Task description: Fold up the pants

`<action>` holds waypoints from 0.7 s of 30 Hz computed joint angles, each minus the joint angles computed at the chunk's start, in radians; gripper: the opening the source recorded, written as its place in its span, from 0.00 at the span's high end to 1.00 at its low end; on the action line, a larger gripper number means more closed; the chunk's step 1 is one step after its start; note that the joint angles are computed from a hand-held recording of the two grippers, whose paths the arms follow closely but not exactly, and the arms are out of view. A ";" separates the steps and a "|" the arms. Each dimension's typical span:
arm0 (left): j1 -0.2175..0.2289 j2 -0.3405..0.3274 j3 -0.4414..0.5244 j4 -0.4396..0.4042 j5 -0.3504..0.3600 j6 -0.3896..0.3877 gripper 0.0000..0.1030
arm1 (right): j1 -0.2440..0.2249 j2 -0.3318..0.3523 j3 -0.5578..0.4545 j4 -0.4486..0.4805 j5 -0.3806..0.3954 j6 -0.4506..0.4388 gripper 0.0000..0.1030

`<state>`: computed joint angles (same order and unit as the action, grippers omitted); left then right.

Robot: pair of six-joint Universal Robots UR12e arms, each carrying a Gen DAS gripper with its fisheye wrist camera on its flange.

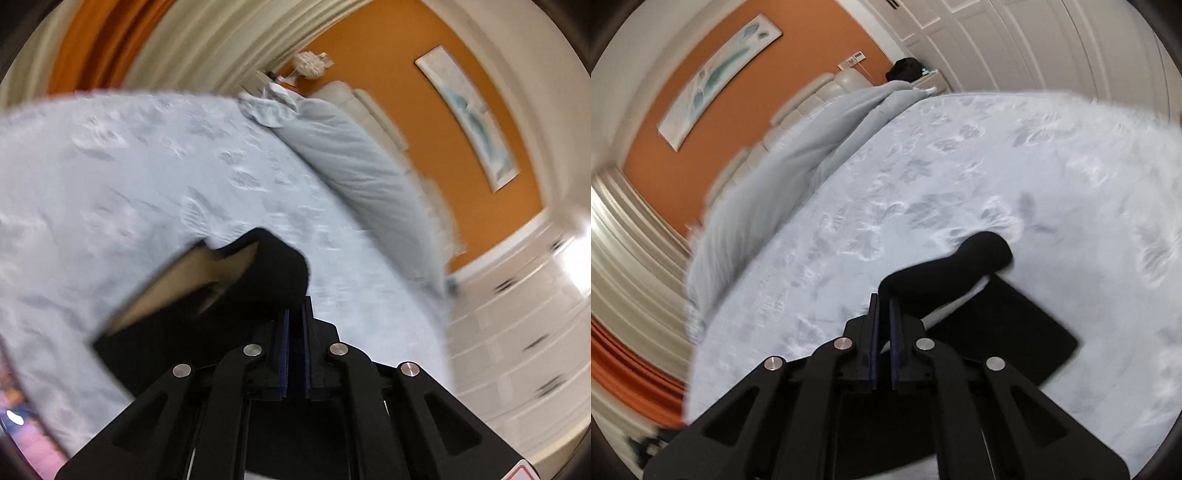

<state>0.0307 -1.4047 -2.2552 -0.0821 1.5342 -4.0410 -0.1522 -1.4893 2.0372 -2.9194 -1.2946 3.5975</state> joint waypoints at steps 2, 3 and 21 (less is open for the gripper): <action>0.022 0.015 -0.022 -0.157 -0.032 -0.066 0.96 | -0.017 0.006 0.008 0.148 0.013 0.015 0.97; 0.035 0.020 -0.033 -0.205 -0.063 -0.083 0.96 | -0.024 0.011 0.009 0.201 0.029 0.027 0.97; 0.036 0.036 -0.021 -0.402 -0.039 -0.109 0.90 | -0.025 -0.045 0.018 0.319 -0.070 -0.034 0.87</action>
